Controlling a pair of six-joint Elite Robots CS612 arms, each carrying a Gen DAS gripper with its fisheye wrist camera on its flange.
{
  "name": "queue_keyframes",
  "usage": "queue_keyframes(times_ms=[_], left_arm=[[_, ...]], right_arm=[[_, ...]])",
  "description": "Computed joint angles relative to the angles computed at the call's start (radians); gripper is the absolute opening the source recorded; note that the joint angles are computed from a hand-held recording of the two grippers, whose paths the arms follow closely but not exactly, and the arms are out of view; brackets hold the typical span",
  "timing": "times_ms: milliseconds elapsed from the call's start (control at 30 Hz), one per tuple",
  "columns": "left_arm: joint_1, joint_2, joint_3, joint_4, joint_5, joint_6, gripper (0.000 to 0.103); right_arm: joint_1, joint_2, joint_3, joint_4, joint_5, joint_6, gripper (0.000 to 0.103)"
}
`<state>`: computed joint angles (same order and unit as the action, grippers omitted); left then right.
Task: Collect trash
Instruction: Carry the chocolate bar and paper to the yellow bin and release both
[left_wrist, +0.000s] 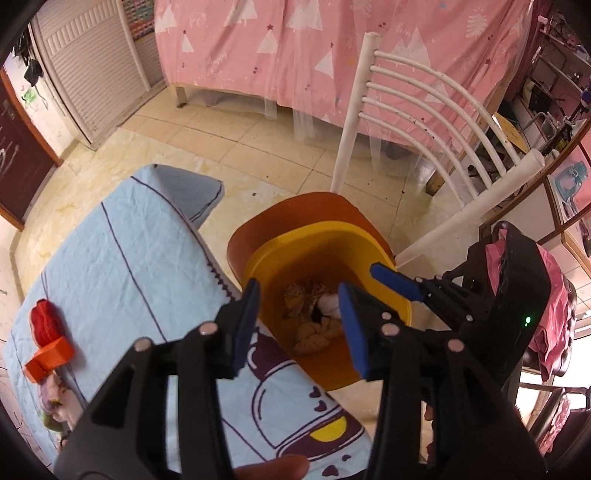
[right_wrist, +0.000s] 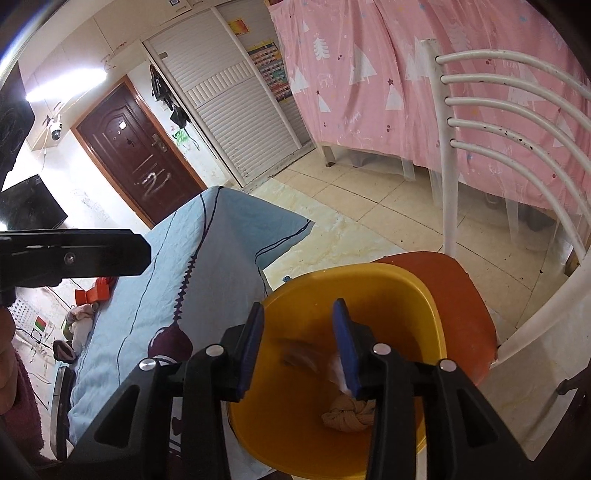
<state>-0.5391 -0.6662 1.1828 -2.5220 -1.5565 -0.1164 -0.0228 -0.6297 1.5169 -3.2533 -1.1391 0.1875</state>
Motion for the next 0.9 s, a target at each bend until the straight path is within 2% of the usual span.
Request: queue_keyframes(times_ms=[400,533,900], left_arm=[[0.032,-0.063,0.088,-0.1,0.026,-0.037,0.042],[0.052,-0.086,0.125,-0.133,0.038,-0.055,0.042],[0.112,-0.155,0.228,-0.221,0.11,-0.089,0.057]], right_arm=[[0.027,-0.023,-0.002,-0.006,-0.019,-0.035,0.037],[0.043,-0.033,-0.012,-0.004,-0.029,-0.053,0.044],[0.104,-0.042,-0.068,0.043,-0.021,-0.144,0.058]])
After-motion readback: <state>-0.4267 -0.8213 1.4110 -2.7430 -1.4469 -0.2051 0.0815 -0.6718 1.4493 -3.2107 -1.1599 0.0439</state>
